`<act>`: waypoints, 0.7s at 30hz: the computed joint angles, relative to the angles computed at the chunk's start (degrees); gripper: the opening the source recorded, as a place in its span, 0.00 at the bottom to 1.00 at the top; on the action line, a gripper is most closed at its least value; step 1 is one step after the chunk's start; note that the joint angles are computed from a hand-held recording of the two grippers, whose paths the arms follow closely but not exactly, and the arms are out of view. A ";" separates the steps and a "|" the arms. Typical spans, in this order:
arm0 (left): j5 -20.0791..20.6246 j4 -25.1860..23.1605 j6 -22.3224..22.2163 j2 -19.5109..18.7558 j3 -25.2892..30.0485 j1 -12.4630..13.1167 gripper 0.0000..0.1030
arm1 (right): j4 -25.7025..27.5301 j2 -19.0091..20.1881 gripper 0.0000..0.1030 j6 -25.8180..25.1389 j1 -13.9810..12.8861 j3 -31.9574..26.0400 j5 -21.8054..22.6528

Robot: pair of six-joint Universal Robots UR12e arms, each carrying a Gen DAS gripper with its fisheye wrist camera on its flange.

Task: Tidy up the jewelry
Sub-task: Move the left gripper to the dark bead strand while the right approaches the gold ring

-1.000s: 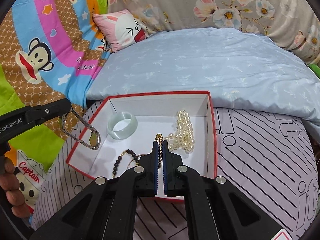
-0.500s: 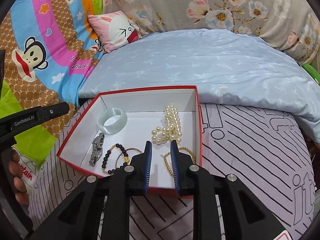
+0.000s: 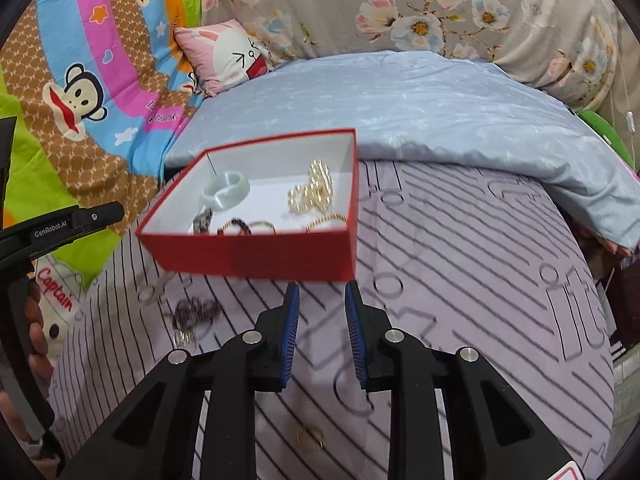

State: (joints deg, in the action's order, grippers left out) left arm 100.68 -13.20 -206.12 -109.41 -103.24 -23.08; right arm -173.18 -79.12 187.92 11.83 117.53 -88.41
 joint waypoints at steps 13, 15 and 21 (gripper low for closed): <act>-1.39 -2.72 -2.57 1.76 -5.18 -2.18 0.32 | 3.29 -3.75 0.23 0.69 0.64 6.17 0.77; -1.87 -2.98 -2.60 1.76 -5.49 -2.34 0.32 | 3.54 -3.85 0.23 1.02 0.61 6.61 1.35; -2.96 -3.47 -3.01 1.90 -6.31 -2.55 0.32 | 3.69 -3.22 0.28 0.93 1.09 6.73 1.06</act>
